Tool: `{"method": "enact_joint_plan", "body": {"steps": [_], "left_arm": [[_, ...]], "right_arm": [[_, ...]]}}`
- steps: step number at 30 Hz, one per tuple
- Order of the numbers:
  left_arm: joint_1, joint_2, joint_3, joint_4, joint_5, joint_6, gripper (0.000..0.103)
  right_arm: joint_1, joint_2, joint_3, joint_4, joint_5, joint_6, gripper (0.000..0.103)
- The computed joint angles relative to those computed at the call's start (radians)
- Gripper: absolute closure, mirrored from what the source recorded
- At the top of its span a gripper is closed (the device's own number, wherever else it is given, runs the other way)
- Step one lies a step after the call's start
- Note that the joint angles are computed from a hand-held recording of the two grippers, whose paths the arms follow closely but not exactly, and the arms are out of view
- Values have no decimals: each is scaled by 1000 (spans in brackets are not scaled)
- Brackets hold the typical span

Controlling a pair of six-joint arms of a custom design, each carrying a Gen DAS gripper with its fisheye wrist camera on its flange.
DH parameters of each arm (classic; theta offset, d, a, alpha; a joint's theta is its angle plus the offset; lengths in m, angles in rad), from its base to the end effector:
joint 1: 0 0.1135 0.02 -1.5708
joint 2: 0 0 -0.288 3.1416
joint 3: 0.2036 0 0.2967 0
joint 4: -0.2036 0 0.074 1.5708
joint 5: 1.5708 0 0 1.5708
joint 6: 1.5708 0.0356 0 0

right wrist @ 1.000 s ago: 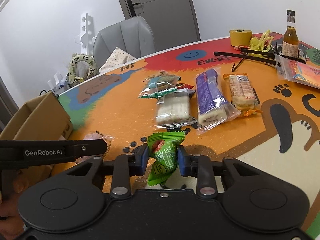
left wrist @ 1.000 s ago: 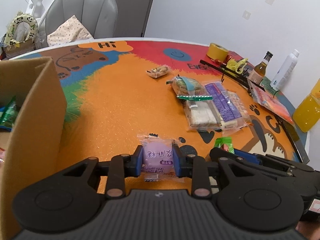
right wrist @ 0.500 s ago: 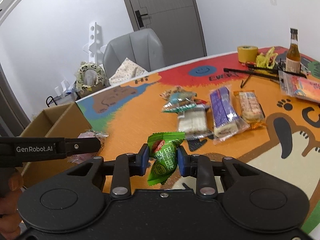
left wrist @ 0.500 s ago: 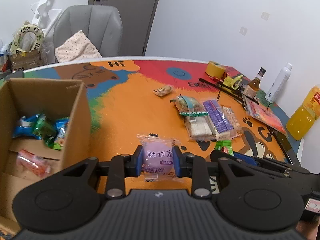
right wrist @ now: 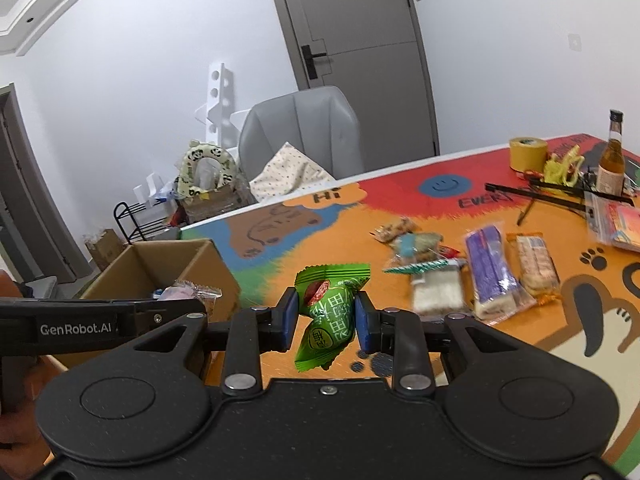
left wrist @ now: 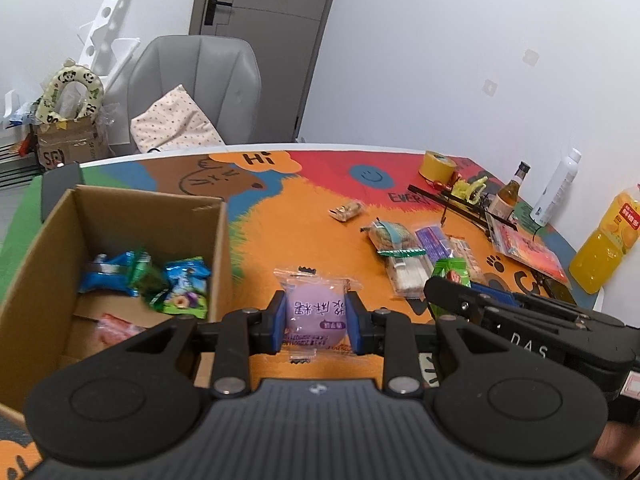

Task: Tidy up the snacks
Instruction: 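Grasp the pink packet with the left gripper while the right gripper grasps a green packet, then carry the pink and green packets over the cardboard box and open both grippers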

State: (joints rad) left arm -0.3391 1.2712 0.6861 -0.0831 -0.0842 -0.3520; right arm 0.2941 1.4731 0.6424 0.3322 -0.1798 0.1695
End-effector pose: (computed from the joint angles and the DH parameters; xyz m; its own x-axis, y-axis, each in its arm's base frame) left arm 0.2804 -0.0957 0.2104 -0.6413 -0.1381 -0.7548 0.0513 0.9738 -0.2217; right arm 0.3120 0.1011 0.1739 -0.5245 0.0146 -0.8513 -0.3521 0.9066 0.2324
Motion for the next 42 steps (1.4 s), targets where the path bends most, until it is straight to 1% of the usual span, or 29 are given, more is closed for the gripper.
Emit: {"method": "enact_joint_plan", "body": {"steps": [13,23,29,34,38,42], "left_arm": [[118,-143,-55,-66,27,40,74],[261,-217,-95,-102,75,74,74],[350,-207,-108,-100,125,100,74],[408,-162,-94,-90,169,140,74],[439,-134,-89,-72,200,151,73],[450,-147,-99,-52,218,165,67]], "right_arm": [[102,-2,33,1,27,6,75],[194,35,88,-2,52,11,75],[250,66,126,-10,77,9,75],[288,96,162,-16,101,14,75],[311,120,191,-24,117,13,75],[325,150,218,-25,120,16,75]]}}
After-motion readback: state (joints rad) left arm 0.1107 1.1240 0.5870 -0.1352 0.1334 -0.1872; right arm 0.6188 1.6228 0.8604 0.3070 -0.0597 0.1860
